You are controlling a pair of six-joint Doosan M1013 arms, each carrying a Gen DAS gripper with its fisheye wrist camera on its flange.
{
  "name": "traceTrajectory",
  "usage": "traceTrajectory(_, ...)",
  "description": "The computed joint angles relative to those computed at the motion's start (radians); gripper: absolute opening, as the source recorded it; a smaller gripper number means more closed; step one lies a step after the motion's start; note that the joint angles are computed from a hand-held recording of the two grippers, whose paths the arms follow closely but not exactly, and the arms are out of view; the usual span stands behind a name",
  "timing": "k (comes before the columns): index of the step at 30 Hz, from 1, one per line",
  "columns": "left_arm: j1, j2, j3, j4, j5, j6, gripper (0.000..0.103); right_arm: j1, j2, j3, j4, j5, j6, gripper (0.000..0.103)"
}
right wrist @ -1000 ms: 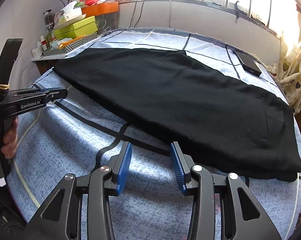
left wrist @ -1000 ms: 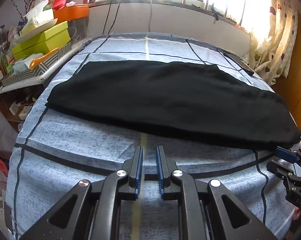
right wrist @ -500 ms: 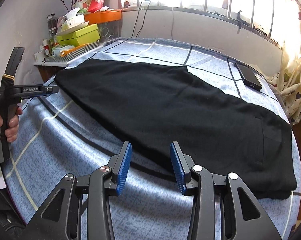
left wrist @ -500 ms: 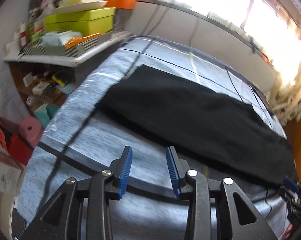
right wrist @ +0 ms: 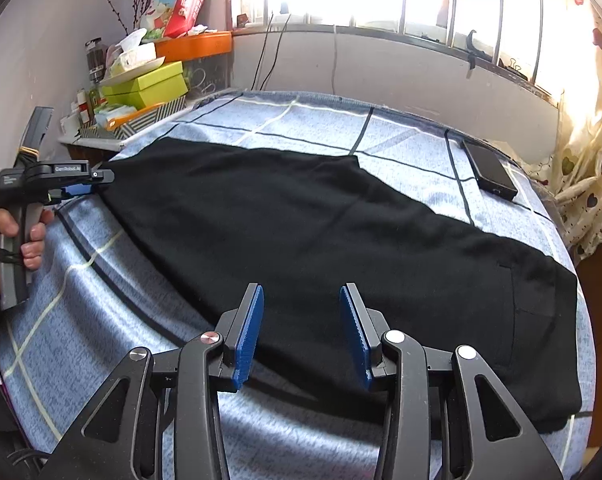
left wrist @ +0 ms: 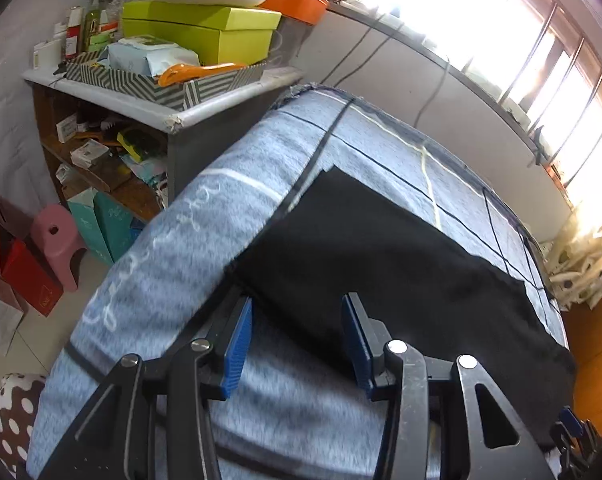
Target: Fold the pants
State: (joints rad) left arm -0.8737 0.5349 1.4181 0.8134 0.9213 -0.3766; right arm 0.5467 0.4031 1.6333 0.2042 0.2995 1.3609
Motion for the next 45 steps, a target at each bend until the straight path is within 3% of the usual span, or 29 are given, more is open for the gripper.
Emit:
traceTrajectory(7, 0.004, 0.035, -0.059, -0.013, 0.089, 0.036, 0.046, -0.009, 0.001, 0.004, 0.04, -0.01, -0.032, 0.041)
traceTrajectory(11, 0.008, 0.052, -0.094, -0.054, 0.133, 0.107, 0.014, -0.015, -0.001, 0.009, 0.061, -0.014, -0.033, 0.041)
traceTrajectory(13, 0.011, 0.043, -0.087, -0.059, 0.109, 0.109, 0.009, -0.018, -0.002, 0.011, 0.056, -0.012, -0.017, 0.041)
traceTrajectory(21, -0.008, 0.016, -0.099, 0.05, 0.008, 0.121, 0.008, -0.036, -0.009, 0.026, 0.05, -0.019, 0.048, 0.041)
traceTrajectory(29, -0.018, 0.081, -0.252, 0.038, -0.128, 0.351, 0.008, -0.051, -0.029, 0.055, 0.011, -0.048, 0.124, 0.041)
traceTrajectory(34, -0.025, 0.155, -0.372, -0.11, -0.232, 0.607, 0.008, -0.061, -0.041, 0.071, -0.054, -0.058, 0.207, 0.041)
traceTrajectory(38, -0.031, 0.223, -0.458, -0.337, -0.275, 0.877, 0.008, -0.069, -0.046, 0.081, -0.1, -0.057, 0.273, 0.041)
traceTrajectory(42, -0.038, 0.287, -0.531, -0.523, -0.211, 1.08, 0.008, -0.075, -0.045, 0.083, -0.079, -0.05, 0.27, 0.041)
traceTrajectory(45, -0.038, 0.292, -0.522, -0.561, -0.205, 1.109, 0.008, -0.077, -0.044, 0.083, -0.048, -0.05, 0.239, 0.041)
